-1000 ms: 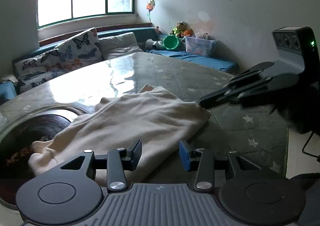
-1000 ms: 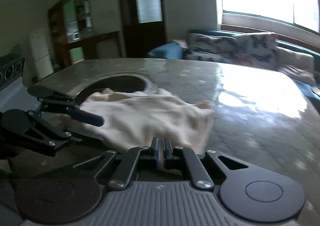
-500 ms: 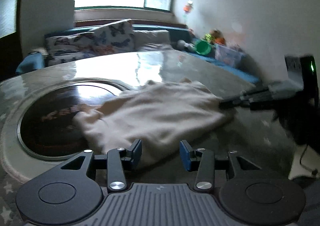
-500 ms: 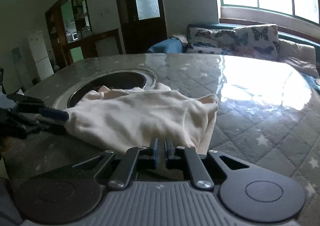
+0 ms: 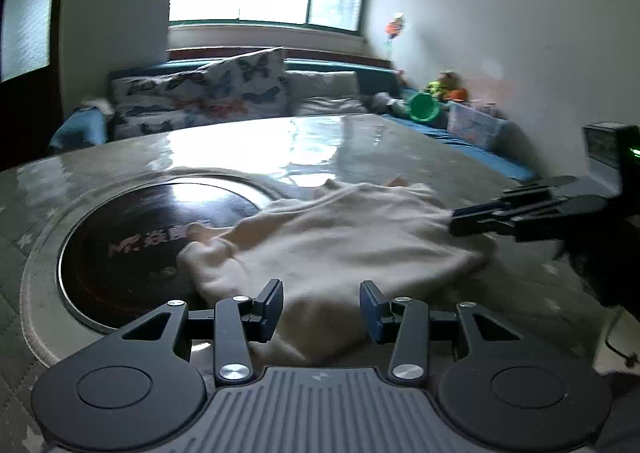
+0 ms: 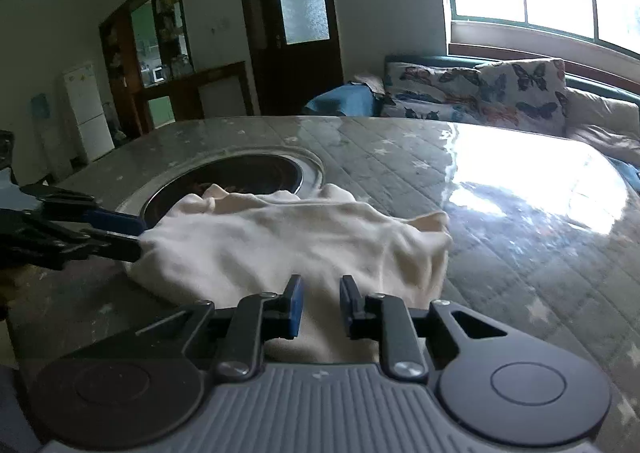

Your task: Fold clothes

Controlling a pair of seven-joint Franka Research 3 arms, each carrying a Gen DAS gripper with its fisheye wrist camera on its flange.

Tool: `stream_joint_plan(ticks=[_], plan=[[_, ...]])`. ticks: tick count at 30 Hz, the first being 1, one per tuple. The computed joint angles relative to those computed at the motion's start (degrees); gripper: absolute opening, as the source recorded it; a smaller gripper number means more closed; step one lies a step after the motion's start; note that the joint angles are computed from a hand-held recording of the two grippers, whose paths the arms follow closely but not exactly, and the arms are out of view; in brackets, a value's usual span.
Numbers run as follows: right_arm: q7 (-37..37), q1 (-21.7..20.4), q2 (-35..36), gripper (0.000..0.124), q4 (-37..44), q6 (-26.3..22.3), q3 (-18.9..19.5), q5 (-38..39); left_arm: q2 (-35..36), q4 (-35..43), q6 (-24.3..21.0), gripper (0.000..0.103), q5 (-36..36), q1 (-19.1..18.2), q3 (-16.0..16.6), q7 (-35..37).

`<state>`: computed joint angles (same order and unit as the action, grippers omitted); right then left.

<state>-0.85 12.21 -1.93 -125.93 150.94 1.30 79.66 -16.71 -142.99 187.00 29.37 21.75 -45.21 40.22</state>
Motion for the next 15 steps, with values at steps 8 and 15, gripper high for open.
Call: stream_joint_plan(ticks=[8,15], plan=[[4.25,-0.76,2.21,0.019,1.91,0.36,0.42,-2.95,1.54,-0.7,-0.68,0.046,-0.89,-6.66,7.4,1.07],[3.67,-0.45,6.93,0.021,7.81,2.28,1.57,-1.84,4.84,4.72,0.29,0.047,-1.01,6.96,-5.4,2.88]])
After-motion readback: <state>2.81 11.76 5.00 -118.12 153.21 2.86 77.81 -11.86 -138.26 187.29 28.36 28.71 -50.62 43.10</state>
